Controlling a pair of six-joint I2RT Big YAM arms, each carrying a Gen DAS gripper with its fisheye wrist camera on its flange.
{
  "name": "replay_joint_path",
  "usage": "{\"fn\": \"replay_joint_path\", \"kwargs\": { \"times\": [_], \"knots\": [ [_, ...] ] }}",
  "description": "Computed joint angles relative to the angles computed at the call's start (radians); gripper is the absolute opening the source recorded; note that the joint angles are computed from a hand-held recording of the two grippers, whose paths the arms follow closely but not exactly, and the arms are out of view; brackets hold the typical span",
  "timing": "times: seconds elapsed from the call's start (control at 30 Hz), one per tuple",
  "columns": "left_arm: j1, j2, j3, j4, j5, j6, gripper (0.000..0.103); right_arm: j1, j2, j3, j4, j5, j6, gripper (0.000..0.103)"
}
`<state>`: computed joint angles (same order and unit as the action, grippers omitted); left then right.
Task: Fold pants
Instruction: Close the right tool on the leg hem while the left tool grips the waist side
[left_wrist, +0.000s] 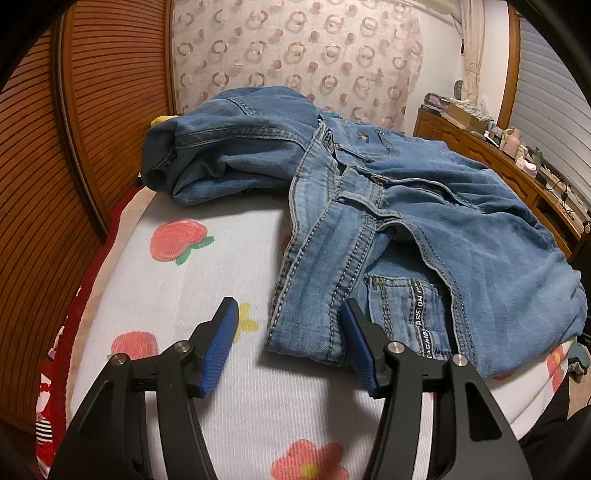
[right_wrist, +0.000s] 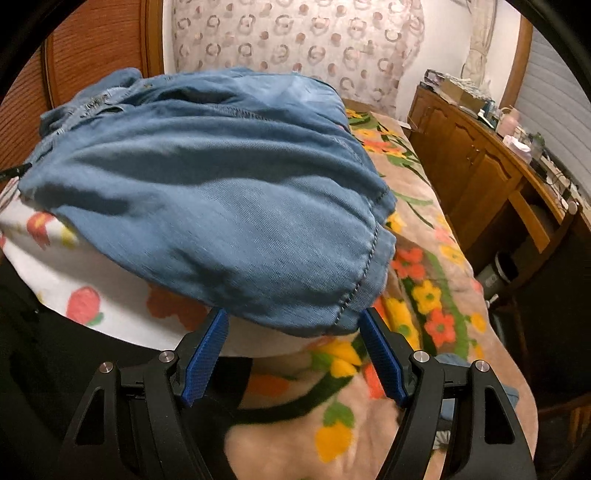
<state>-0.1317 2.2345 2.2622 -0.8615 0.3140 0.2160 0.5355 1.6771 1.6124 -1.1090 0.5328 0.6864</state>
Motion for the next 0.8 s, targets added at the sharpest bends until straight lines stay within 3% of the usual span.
{"fn": "replay_joint_path", "kwargs": {
  "times": [0.03, 0.1, 0.3, 0.8],
  "knots": [
    [0.000, 0.000, 0.000, 0.000, 0.000, -0.001, 0.058, -0.002, 0.008, 0.009, -0.009, 0.001, -0.006, 0.070],
    [0.000, 0.001, 0.003, -0.003, 0.006, 0.000, 0.058, -0.003, 0.029, 0.043, -0.070, 0.022, -0.002, 0.036],
    [0.001, 0.009, 0.020, -0.022, 0.043, 0.000, 0.046, -0.005, 0.008, 0.049, -0.045, 0.038, -0.040, 0.012],
    [-0.003, 0.013, 0.027, -0.034, 0.046, 0.020, 0.045, 0.007, -0.087, -0.068, 0.199, 0.138, -0.103, 0.008]
  ]
}}
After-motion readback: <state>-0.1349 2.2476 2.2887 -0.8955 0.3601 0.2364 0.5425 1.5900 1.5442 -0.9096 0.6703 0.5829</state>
